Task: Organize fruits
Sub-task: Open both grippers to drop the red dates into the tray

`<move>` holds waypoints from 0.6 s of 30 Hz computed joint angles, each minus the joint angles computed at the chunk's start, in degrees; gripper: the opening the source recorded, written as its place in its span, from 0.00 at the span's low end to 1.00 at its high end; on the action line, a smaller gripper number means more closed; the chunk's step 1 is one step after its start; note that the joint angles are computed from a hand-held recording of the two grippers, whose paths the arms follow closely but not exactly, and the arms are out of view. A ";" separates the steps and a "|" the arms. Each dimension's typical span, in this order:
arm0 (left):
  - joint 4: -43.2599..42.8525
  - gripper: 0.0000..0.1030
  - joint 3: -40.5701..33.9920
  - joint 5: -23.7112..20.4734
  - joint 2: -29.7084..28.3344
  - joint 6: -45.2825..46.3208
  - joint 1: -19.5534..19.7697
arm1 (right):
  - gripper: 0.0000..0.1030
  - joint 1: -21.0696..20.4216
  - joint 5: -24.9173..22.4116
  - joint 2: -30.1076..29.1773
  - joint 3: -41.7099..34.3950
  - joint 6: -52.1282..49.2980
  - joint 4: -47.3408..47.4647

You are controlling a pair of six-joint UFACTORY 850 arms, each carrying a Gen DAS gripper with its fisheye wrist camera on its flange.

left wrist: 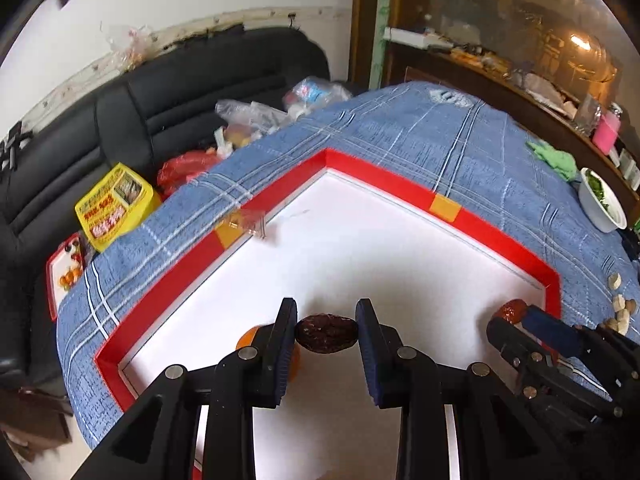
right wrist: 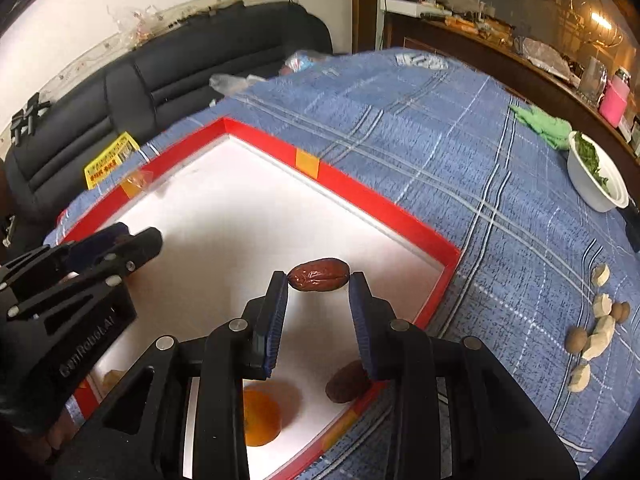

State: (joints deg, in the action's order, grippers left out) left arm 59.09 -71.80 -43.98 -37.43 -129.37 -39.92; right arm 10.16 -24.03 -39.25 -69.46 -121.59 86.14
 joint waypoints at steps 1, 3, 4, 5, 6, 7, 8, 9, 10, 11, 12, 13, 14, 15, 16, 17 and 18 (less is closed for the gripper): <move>-0.53 0.37 -0.21 -0.51 -0.01 0.67 -0.10 | 0.31 0.18 0.48 -0.33 -0.35 1.99 -2.15; -1.17 0.60 -0.41 -1.44 0.10 0.98 -0.45 | 0.33 0.40 1.49 -0.42 -0.18 1.72 -2.07; -1.53 0.70 -0.32 -1.70 0.38 0.81 -0.64 | 0.44 0.37 1.71 -0.42 -0.15 1.71 -2.07; -1.69 0.73 -0.25 -1.79 0.56 0.53 -0.79 | 0.59 0.35 1.93 -0.50 -0.33 2.93 -3.24; -2.40 0.73 -0.05 -1.51 0.91 0.43 -0.87 | 0.62 0.28 2.20 -0.36 -0.40 5.11 -5.54; -3.18 0.73 0.17 -0.95 1.25 0.54 -0.83 | 0.62 0.04 1.89 0.02 -0.15 5.09 -6.08; -3.63 0.73 0.75 0.16 1.99 -0.31 -0.91 | 0.62 -0.28 1.70 0.66 0.40 3.92 -5.66; -2.84 0.73 1.43 0.63 2.75 -2.51 -1.26 | 0.62 -0.75 1.49 1.44 1.06 2.21 -4.40; -1.58 0.73 1.86 0.43 3.21 -4.90 -1.73 | 0.62 -1.22 0.98 2.05 1.51 1.26 -3.76; 0.33 0.73 2.21 -0.52 3.72 -8.09 -2.53 | 0.62 -2.52 -0.70 3.32 2.49 -0.86 -1.78; 2.59 0.73 2.27 -2.05 4.10 -11.22 -3.62 | 0.62 -3.84 -2.41 4.35 3.29 -2.71 0.10; 4.15 0.73 2.18 -3.10 4.29 -12.89 -4.45 | 0.62 -4.90 -3.68 5.17 3.98 -4.25 1.71; 5.71 0.73 1.69 -4.26 4.25 -14.01 -5.39 | 0.62 -6.42 -5.43 6.09 4.76 -6.29 3.68; 7.07 0.73 0.68 -5.60 3.83 -14.39 -6.46 | 0.62 -8.72 -7.75 7.14 5.71 -9.05 6.37; 8.28 0.73 -0.57 -6.57 3.18 -14.14 -7.42 | 0.62 -10.03 -8.82 7.53 6.07 -10.24 7.80; 9.63 0.73 -1.66 -7.08 2.53 -13.85 -8.15 | 0.62 -12.26 -10.44 7.75 6.33 -11.38 9.48; 10.78 0.73 -2.72 -7.40 1.83 -13.42 -8.81 | 0.62 -14.14 -11.55 7.50 6.15 -11.46 10.09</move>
State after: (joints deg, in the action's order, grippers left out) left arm 69.86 -74.52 -51.38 -35.59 -142.79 -48.73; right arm -3.98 -35.58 -31.75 -63.31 -133.06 96.23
